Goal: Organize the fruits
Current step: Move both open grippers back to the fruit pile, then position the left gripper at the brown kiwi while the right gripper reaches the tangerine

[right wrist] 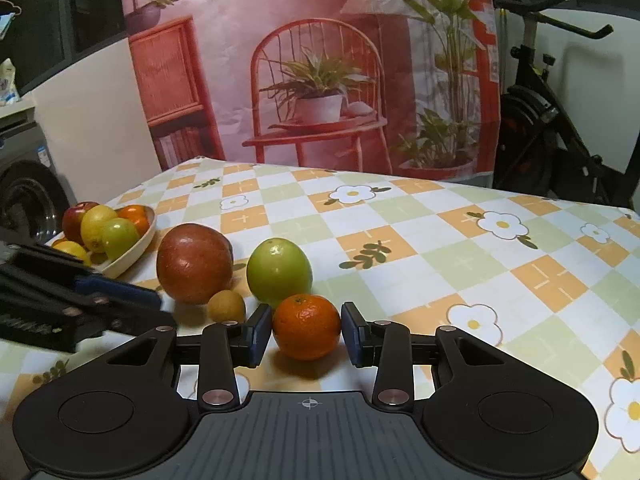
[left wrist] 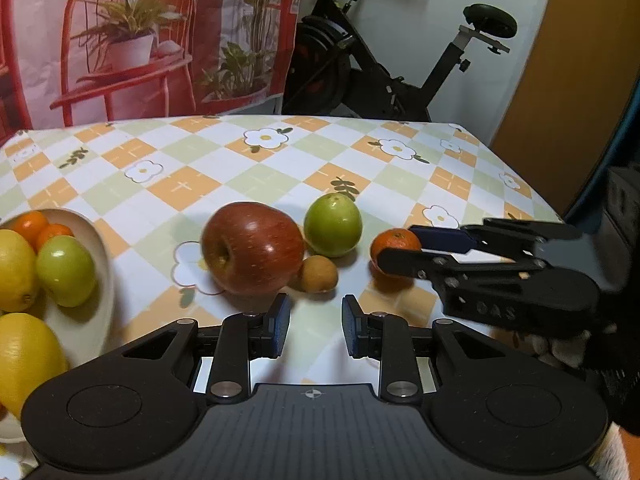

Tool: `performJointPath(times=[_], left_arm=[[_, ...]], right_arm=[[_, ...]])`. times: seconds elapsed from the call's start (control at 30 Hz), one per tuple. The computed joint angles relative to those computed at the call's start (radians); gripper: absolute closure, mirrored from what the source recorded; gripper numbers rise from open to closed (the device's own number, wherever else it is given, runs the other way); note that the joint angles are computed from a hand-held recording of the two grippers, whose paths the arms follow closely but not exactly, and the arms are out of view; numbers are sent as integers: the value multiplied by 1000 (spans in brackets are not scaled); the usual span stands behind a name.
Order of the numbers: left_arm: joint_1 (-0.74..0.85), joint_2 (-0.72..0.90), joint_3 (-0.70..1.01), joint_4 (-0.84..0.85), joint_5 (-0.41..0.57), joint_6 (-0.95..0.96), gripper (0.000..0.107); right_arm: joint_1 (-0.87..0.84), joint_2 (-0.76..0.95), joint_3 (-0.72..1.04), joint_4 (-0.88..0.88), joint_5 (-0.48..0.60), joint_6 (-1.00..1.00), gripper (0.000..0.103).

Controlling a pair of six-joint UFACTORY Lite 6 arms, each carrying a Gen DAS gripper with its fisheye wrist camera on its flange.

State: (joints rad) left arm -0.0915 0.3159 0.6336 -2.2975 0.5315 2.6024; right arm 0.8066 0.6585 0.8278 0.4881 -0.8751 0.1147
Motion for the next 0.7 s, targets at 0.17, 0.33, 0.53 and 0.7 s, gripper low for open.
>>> performJointPath(times=[0.17, 0.33, 0.53, 0.7], left_arm=[[-62, 25, 23, -105, -35, 33, 77], [-94, 33, 33, -219, -58, 80, 77], [-127, 35, 33, -336, -66, 148, 76], [-159, 50, 42, -425, -62, 215, 76]], right_arm=[[2, -36, -80, 5, -52, 42, 68], [-1, -27, -80, 3, -62, 60, 68], [1, -18, -93, 6, -99, 98, 68], [-7, -19, -104, -14, -112, 116, 68]])
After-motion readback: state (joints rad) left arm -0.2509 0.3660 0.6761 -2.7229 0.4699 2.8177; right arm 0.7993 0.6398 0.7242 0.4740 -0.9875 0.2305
